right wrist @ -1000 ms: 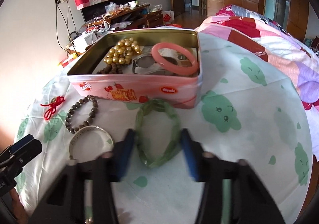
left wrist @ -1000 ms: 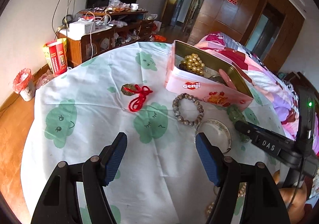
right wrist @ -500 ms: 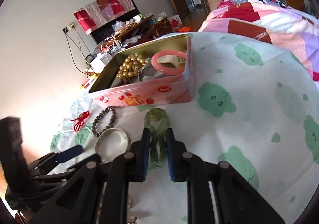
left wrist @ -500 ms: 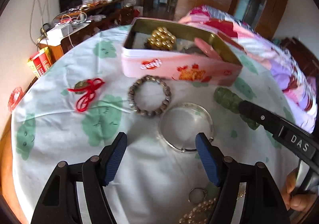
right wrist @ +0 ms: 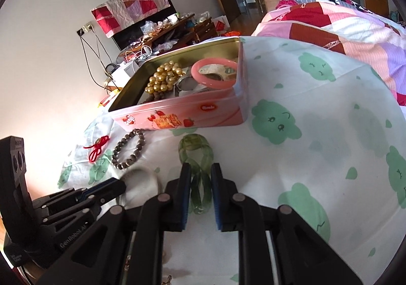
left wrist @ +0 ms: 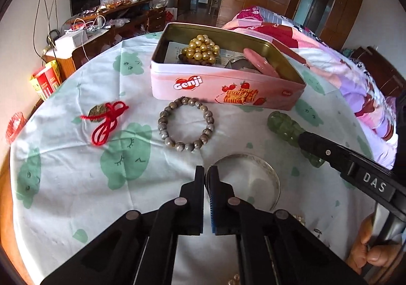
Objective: Organize jewelry
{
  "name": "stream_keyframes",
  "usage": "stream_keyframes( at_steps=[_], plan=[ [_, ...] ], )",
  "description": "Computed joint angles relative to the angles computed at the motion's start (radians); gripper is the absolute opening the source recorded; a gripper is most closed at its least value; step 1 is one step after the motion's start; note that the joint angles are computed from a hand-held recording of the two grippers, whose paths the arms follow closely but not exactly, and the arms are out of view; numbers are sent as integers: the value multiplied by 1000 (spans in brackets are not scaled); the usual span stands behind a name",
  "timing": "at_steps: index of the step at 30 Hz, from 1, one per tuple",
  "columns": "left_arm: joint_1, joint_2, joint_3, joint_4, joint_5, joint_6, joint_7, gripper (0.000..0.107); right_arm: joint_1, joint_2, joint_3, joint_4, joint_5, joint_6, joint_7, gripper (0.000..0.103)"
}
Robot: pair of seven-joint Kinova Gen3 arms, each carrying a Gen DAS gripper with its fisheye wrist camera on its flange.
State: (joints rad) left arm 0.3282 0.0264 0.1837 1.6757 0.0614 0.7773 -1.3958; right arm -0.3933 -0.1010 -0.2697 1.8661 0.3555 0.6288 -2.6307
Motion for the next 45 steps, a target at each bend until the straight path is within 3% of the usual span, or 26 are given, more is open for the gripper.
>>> stream_keyframes(
  at_steps=[5, 9, 16, 18, 19, 20, 22, 26, 27, 29, 32, 36, 43, 44, 45],
  plan=[
    [6, -52, 10, 43, -47, -48, 6, 3, 2, -4, -5, 6, 13, 0, -20, 24],
    [1, -49, 6, 42, -14, -42, -42, 3, 2, -8, -14, 6, 36, 3, -35, 38],
    [2, -29, 7, 21, -13, -11, -49, 6, 3, -12, -23, 9, 66, 4, -67, 40],
    [1, -28, 5, 20, 2, -10, -66, 12, 1, -8, -23, 5, 67, 10, -69, 40],
    [1, -17, 6, 9, 5, 10, -65, 29, 0, -8, -22, 5, 67, 10, -68, 40],
    [0, -9, 5, 4, 18, 23, -74, 37, -1, -8, -20, 6, 65, 9, -67, 40],
    [4, -13, 7, 6, 14, 22, -78, 47, -3, -6, -16, 4, 59, 9, -60, 40],
    [19, -10, 15, 2, -37, 25, -37, 44, -2, -7, -14, 7, 59, 7, -64, 40],
    [24, -11, 17, 3, -58, 26, -16, 40, -3, -4, -12, 5, 54, 7, -59, 40],
    [27, -7, 17, -1, -73, 31, 8, 12, -3, -5, -10, 7, 49, 6, -54, 40],
    [18, -9, 9, 2, -33, 29, -37, 3, -3, -4, -11, 5, 51, 8, -57, 40],
    [26, -16, 15, 9, -47, 20, -42, 2, 1, -10, -12, 16, 56, -4, -72, 40],
    [-16, -113, -12, 111, 45, -131, -72, 2, 0, -8, -9, 2, 26, 6, -21, 41],
    [-22, -121, -19, 120, 60, -148, -77, 2, -4, -1, -8, -10, 19, 19, -5, 43],
    [-28, -127, -27, 126, 79, -159, -86, 2, -9, 11, -10, -29, 20, 45, 7, 56]
  ],
)
